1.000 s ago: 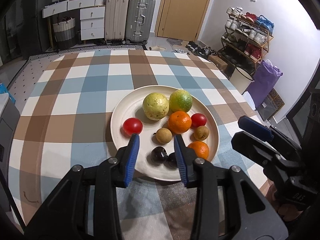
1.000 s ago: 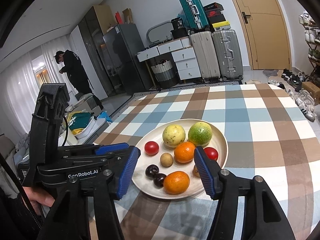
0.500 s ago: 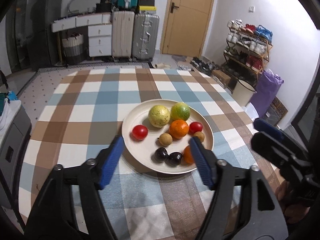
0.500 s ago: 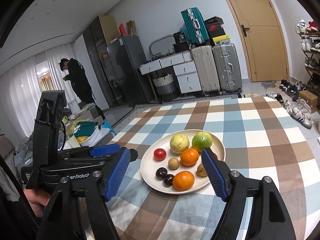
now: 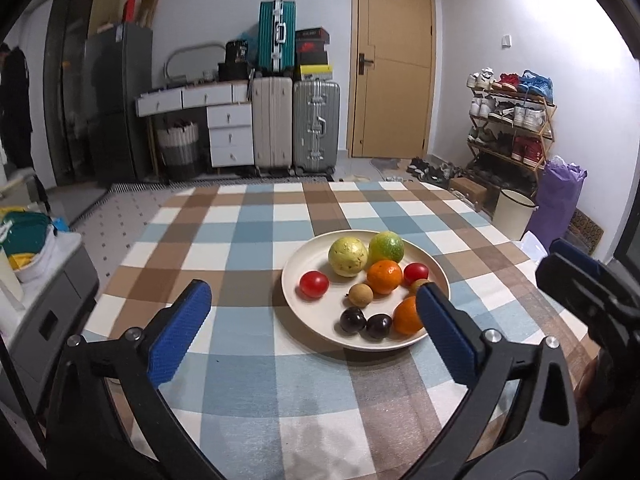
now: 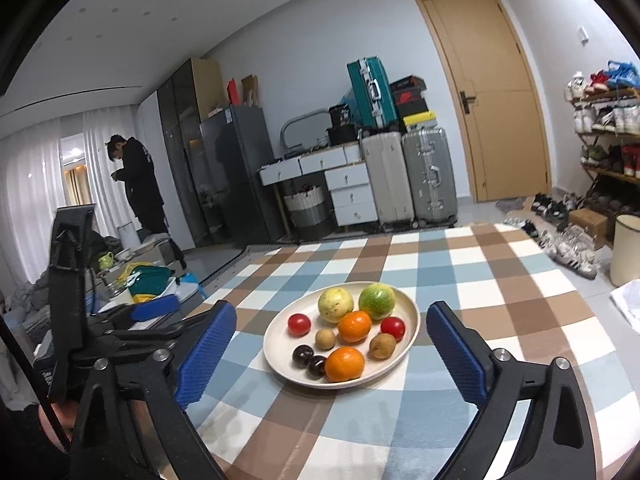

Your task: Organize fruits

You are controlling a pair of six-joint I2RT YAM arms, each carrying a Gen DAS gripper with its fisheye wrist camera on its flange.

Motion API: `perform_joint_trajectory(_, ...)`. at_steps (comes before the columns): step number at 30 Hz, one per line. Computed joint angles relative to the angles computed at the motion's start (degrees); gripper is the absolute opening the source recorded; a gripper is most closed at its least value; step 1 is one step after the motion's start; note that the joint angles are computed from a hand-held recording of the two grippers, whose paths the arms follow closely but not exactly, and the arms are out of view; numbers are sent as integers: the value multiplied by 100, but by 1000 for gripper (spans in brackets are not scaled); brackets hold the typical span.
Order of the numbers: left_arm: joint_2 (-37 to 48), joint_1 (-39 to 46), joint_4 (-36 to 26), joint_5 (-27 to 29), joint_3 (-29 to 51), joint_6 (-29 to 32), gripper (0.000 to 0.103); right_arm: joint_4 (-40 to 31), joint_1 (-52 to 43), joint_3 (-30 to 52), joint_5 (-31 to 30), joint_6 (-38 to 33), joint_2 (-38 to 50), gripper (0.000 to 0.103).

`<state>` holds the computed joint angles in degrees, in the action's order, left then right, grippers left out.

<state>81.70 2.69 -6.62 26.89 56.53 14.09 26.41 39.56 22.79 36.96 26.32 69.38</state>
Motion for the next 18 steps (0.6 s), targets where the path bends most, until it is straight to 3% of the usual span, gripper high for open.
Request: perform_joint_trajectory(18,-57,290,731,-360,-684,213,102,23,403,-68,926,36,219,102)
